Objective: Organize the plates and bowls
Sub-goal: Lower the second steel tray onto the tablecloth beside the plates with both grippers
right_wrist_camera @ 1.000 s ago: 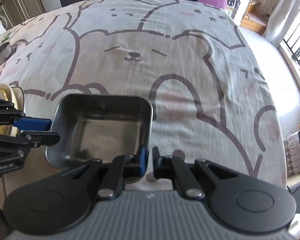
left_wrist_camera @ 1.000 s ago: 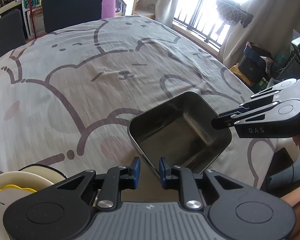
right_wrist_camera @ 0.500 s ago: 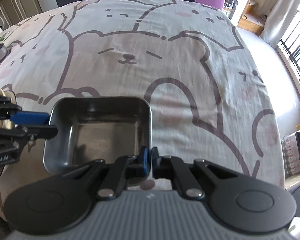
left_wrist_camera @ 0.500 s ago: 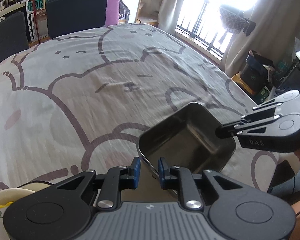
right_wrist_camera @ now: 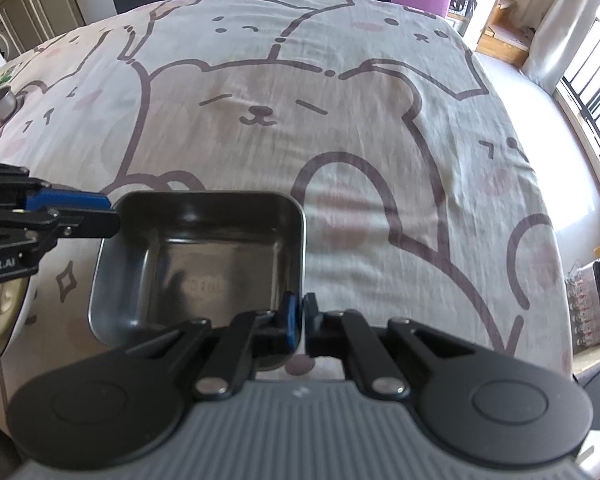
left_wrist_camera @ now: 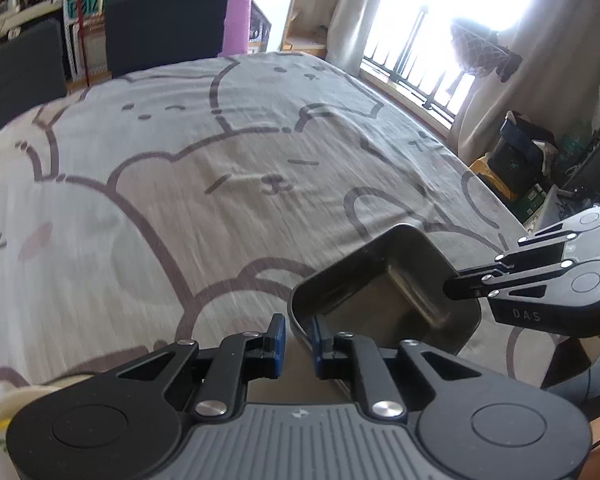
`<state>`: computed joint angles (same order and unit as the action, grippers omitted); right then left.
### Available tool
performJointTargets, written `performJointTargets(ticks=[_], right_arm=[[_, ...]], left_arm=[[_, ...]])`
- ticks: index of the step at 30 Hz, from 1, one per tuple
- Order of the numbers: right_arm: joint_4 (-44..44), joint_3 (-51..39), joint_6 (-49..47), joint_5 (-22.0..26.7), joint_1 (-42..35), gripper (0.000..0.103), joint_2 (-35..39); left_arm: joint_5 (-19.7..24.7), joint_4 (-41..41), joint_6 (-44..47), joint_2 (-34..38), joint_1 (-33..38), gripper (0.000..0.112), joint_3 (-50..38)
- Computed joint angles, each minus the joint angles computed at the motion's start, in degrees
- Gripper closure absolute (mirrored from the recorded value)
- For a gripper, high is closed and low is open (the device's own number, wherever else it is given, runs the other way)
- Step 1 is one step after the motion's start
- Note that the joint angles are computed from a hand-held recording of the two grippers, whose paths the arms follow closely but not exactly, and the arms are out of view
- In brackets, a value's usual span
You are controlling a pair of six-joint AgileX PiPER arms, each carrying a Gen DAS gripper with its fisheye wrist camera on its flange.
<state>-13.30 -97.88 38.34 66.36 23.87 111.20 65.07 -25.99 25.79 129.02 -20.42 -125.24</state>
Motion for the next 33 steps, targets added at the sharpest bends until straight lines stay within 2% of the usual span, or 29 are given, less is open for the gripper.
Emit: performJointTargets(ticks=[2,5,10,16,25,28,31,33], right_arm=[[0.8,-0.1,-0.4,0.0,-0.3,0.095,-0.2],[0.9,0.9,0.8,-0.9,-0.5,0.097,-1.5],[1.3,1.9,1.4,-1.6,-0.7,0.1,-2.4],[1.2,1.2,1.7,-1.5,-0.5,0.1,-1.8],[0.2,0.7,0.9,-1.3,-0.2,0.1,-1.3],[0.0,1.1,1.0,-1.6,-0.2,0.099,-1.6],[-0.2,2.4,1.6,-2.8,-0.1,0.098,-2.4],[-0.3,4.0,2.6,-4.3,-0.2,0.098,-3.6]], left_arm=[[1.6,-0.6,-0.2,0.6,0.3,0.097,-1.1],[4.3,-0.8,-0.3,1.5,0.1,0.098,-2.8],[3.7,-0.3,0.1,0.8,-0.2,0.098,-1.4],[0.8,-0.2,0.3,0.9,-0.3,0.098,-0.6],[1.5,-0.6,-0.3,0.8,0.0,0.098,-1.1],[2.4,-1.1,-0.5,0.8,0.3,0.094,-1.5],[3.0,-1.4,-0.8,0.4,0.4,0.081,-1.2],[3.3,-1.4,-0.8,0.0,0.4,0.077,-0.5]])
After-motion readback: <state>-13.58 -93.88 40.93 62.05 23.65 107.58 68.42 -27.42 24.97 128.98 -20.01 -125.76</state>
